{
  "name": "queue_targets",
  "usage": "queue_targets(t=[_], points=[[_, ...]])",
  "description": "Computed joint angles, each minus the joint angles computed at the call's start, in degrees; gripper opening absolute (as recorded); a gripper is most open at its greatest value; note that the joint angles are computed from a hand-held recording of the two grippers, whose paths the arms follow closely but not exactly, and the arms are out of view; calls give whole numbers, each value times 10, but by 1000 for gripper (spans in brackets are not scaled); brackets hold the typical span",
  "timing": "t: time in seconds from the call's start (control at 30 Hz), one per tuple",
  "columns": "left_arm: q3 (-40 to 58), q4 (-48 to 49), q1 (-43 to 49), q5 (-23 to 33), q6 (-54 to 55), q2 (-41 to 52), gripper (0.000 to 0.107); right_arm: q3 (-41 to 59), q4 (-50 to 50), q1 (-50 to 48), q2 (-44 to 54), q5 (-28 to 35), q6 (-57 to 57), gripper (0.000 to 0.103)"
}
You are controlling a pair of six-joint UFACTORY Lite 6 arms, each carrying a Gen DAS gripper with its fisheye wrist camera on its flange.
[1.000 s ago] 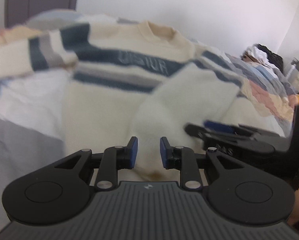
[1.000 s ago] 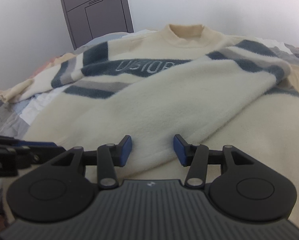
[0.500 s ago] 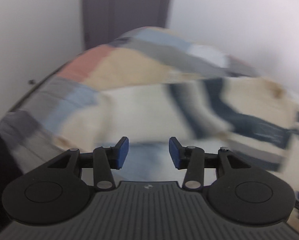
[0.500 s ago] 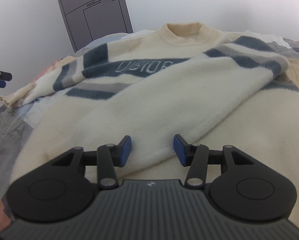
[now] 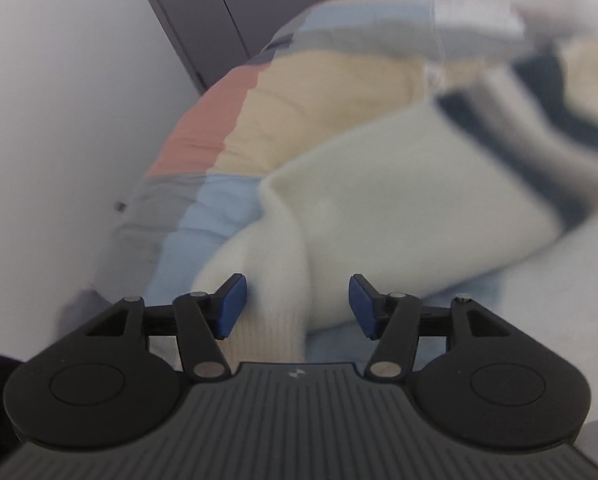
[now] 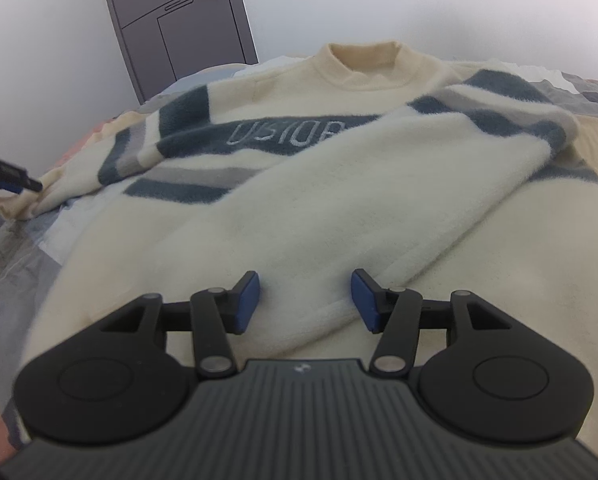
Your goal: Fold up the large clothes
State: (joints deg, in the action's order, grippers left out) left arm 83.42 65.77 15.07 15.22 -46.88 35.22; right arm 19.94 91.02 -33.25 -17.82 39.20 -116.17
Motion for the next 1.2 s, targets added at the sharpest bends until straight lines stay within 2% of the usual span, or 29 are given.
queue_targets(t=[0.1,0.17,0.2,0.23,0.27,0.4,0.5,0.6,0.7,0.87,1.0,1.2], points=[[12,162,-22,61,-131,32,58,1,1,4,0,-4,0,54],[22,174,-25,87,-130,39,34,5,1,11,0,-10,9,54],[30,144,-21,88,-96,40,29,5,4,14,1,-12,10,54],[38,90,-16,83,-38,35,17,6,9,18,2,-15,8,54],[40,36,-10,81,22,23,9,5,15,23,2,-20,6,54],[62,-197,7,93,242,-42,8,9,24,38,3,-33,8,54],[80,-377,14,125,390,-111,7,16,12,33,8,-27,19,54],[119,-555,17,200,516,-178,7,39,-13,14,23,2,37,55],[174,-638,-2,289,540,-233,7,84,-46,-28,56,61,76,54],[268,-604,-134,393,451,-286,7,99,-113,-116,39,125,128,54],[323,-437,-352,456,287,-298,7,104,-172,-209,7,201,143,54],[517,-299,-618,580,135,-155,7,180,-246,-358,35,355,154,55]])
